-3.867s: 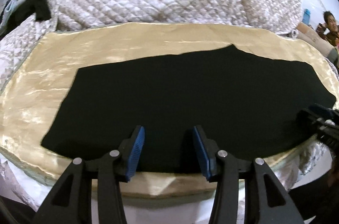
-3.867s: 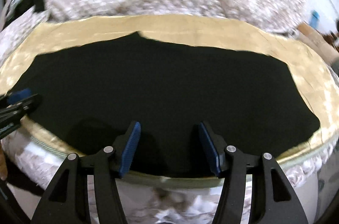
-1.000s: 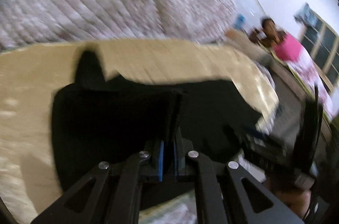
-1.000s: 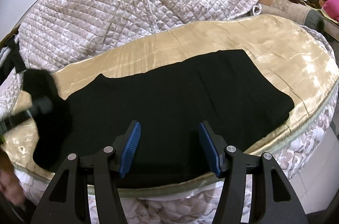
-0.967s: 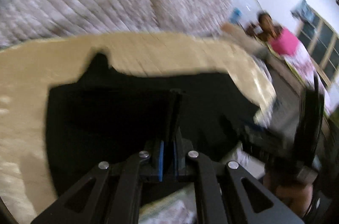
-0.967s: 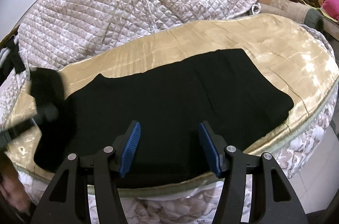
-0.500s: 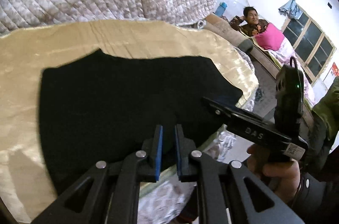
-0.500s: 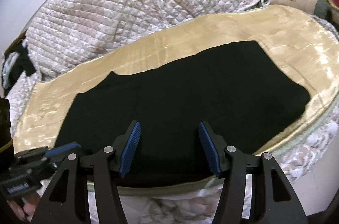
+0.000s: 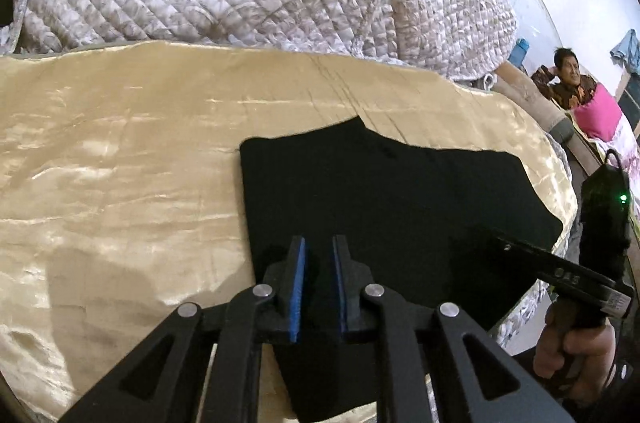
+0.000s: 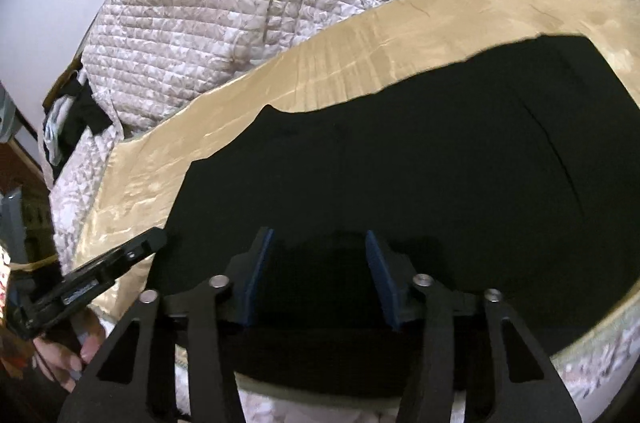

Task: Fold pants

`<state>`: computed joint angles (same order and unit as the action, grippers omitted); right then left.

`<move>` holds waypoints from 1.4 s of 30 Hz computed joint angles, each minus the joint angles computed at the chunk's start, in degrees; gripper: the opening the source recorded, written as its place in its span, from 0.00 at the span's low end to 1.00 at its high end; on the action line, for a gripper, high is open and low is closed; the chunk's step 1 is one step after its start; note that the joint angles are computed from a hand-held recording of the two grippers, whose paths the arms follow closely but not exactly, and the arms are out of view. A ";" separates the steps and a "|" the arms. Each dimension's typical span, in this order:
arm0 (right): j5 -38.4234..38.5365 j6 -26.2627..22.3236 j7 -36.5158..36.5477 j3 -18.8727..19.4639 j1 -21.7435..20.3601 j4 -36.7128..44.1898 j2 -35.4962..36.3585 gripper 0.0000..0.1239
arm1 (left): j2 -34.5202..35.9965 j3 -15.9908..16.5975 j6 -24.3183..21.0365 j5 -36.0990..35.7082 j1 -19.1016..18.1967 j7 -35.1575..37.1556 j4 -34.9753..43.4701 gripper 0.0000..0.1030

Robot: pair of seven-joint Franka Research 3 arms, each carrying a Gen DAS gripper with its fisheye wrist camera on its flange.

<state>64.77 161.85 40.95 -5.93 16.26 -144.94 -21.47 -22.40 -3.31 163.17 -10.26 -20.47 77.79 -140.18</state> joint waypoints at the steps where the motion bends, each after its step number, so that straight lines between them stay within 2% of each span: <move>1: -0.74 -0.77 0.73 0.12 -0.16 0.60 0.74 0.29 | 0.17 -0.23 0.03 0.25 0.33 -0.36 0.16 0.15; 6: -3.50 -2.30 1.86 0.86 -0.70 3.45 3.58 0.29 | 0.22 -0.33 -0.71 0.47 0.50 -0.53 0.13 0.17; 10: -2.09 -3.74 0.44 0.64 -0.97 5.73 5.55 0.28 | 0.89 -1.11 -0.82 1.50 0.94 -0.91 0.31 0.21; 11: -1.95 -3.93 0.42 0.84 -1.19 6.01 5.83 0.23 | 1.04 -1.34 -0.93 1.79 1.12 -1.13 0.41 0.21; 12: -2.25 -3.99 0.74 1.11 -1.55 6.16 6.11 0.09 | 1.10 -1.54 -0.98 2.10 1.33 -1.38 0.43 0.21; 13: -2.52 -3.98 1.06 1.34 -1.87 6.19 6.30 0.04 | 1.12 -1.72 -0.95 2.39 1.47 -1.58 0.43 0.21; 15: -1.00 -4.18 0.11 1.08 -2.04 6.07 6.16 0.04 | 0.93 -1.93 -0.77 2.93 1.66 -1.85 0.20 0.21; 18: -0.49 -1.64 -1.10 1.63 -2.32 5.15 5.31 0.04 | 0.70 -1.87 -0.60 3.23 1.58 -2.16 -0.05 0.21; 23: -0.42 -0.63 -0.27 1.48 -2.55 4.17 4.24 0.04 | 0.13 -1.73 0.06 3.55 1.46 -2.50 -0.47 0.21; 27: -0.09 4.05 -1.31 1.70 -1.57 1.57 1.45 0.04 | -1.49 -2.59 1.64 5.91 2.34 -4.28 -1.76 0.21; 29: -2.09 4.93 -0.73 1.68 -1.36 0.12 0.21 0.06 | -1.49 -2.13 1.16 5.89 1.63 -4.56 -1.64 0.25; 32: -6.39 7.11 0.85 2.39 -0.93 -2.39 -1.55 0.07 | -1.45 -2.09 -0.10 5.81 0.61 -4.66 -1.61 0.25; 38: -10.64 11.42 -0.07 0.96 4.32 -6.49 -4.81 0.11 | -2.66 -2.29 -0.42 5.36 -2.41 -2.73 -3.53 0.27; 42: -18.66 11.27 5.88 3.38 1.65 -7.36 -3.66 0.13 | -2.83 -3.75 0.49 7.48 -1.69 -3.72 -4.10 0.32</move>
<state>46.11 173.13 46.83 -2.56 17.91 -152.30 -25.13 -25.23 -7.05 163.66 -2.78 -22.15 74.07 -144.28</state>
